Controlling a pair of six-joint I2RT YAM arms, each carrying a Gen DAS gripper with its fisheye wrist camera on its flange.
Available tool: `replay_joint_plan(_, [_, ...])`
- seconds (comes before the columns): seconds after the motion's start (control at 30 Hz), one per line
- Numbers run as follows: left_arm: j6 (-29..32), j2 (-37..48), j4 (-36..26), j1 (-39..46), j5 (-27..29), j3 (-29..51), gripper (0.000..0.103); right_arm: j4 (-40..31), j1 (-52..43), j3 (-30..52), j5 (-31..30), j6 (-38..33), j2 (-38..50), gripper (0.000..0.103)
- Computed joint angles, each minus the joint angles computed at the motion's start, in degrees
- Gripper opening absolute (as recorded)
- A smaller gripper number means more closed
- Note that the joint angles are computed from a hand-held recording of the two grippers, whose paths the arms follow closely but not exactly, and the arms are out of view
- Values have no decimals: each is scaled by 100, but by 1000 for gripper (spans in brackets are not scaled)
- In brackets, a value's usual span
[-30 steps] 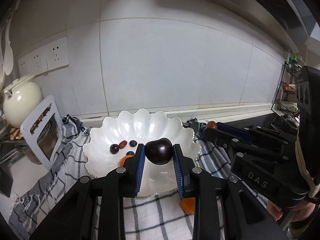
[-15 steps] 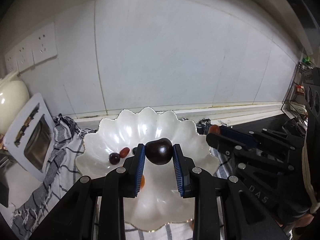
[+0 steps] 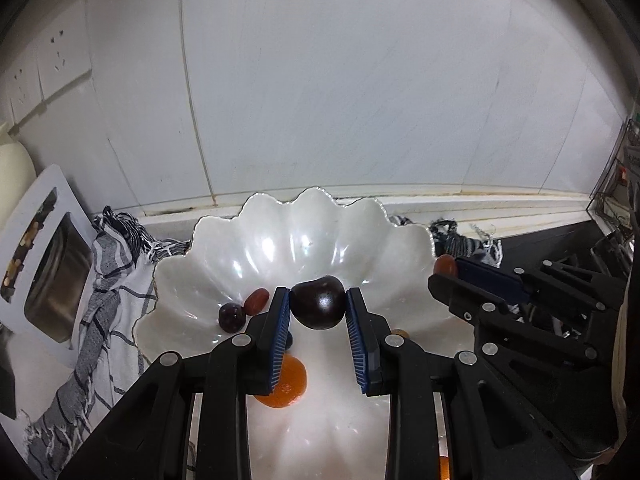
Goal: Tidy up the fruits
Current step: 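Open both grippers to drop the plum and red fruit into the bowl, then withdraw both grippers from the bowl toward the remaining fruits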
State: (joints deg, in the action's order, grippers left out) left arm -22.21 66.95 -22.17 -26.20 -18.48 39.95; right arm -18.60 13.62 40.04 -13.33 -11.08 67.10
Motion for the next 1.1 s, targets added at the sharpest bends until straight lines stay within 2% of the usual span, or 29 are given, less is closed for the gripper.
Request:
replay_joint_plan(0.2, [48,249,-12,117,29,81,31,-26,25,181,-16,62,381,20])
replay_joint_plan(0.27, [53,216,20,84,-72,40,47,-101,-12,236,-105,99,463,20])
replay_joint_plan(0.4, [46,59,-59,-2,-269,6,49,-79,-45,175,-66,104,431,26])
replay_joint_plan(0.47, [-2,-73,-145,-51,-367,-10,55,-113,-85,150,-114,100,363,28])
replay_joint_plan(0.7, [-306,-696,-710,-322,-789,0,62,-362,-264,31,-281,54,-154,34])
replay_joint_plan(0.93, [-928,-1309,-1584,-1183,-1762,94,66,-788,-422,-182,-356,-97,-1156,41])
replay_joint_plan(1.1, [-1628,-1545,-2417,-2091,-2610,274,71,-1273,-695,-190,-632,-231,-1856,41])
